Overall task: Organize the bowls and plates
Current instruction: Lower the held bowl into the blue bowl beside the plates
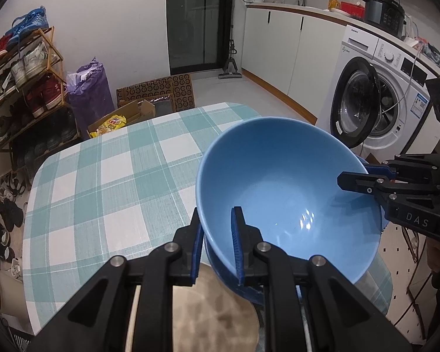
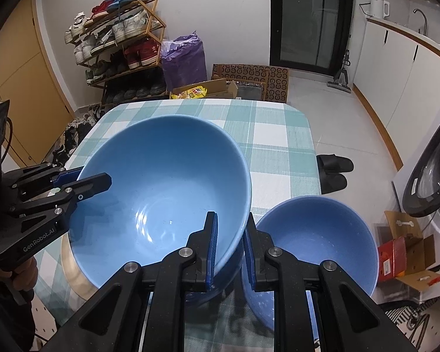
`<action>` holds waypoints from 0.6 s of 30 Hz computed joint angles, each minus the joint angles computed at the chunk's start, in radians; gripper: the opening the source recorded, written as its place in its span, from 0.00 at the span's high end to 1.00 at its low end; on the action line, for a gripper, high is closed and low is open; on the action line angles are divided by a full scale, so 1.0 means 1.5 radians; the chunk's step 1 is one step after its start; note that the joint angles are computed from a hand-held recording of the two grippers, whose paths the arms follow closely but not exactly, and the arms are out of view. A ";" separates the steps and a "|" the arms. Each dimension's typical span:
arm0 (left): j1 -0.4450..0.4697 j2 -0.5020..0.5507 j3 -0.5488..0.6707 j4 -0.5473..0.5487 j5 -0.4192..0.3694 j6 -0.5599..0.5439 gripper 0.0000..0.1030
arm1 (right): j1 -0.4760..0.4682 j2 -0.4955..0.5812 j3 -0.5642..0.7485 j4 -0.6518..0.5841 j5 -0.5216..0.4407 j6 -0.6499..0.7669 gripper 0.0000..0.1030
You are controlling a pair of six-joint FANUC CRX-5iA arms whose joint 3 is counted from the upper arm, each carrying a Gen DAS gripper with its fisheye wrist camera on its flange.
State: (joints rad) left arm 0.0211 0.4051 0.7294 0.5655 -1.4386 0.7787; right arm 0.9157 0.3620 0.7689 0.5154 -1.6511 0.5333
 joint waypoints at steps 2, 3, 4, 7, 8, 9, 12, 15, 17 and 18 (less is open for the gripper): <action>0.000 -0.001 -0.004 -0.002 0.000 0.000 0.85 | -0.005 0.001 0.001 -0.004 0.002 0.003 0.83; 0.000 -0.001 -0.007 -0.003 0.001 0.000 0.85 | -0.004 0.000 -0.003 -0.005 0.003 0.001 0.83; 0.000 -0.003 -0.011 -0.004 0.002 -0.001 0.85 | -0.004 0.000 -0.005 -0.006 0.004 0.001 0.83; 0.000 -0.004 -0.017 -0.007 0.002 -0.003 0.85 | -0.006 -0.005 -0.018 -0.013 0.010 -0.003 0.83; 0.000 -0.005 -0.019 -0.008 0.003 -0.004 0.85 | -0.006 -0.006 -0.023 -0.015 0.011 -0.004 0.83; -0.001 -0.006 -0.021 -0.009 0.003 -0.005 0.85 | -0.006 -0.007 -0.025 -0.018 0.012 -0.005 0.83; -0.001 -0.006 -0.026 -0.013 0.004 -0.005 0.85 | -0.006 -0.011 -0.040 -0.021 0.019 -0.011 0.83; -0.003 -0.007 -0.031 -0.018 0.004 -0.005 0.85 | -0.010 -0.008 -0.039 -0.024 0.020 -0.010 0.83; -0.003 -0.008 -0.035 -0.020 0.004 -0.005 0.85 | -0.009 -0.009 -0.043 -0.025 0.021 -0.012 0.83; -0.003 -0.008 -0.036 -0.021 0.004 -0.006 0.85 | -0.010 -0.008 -0.044 -0.025 0.021 -0.011 0.83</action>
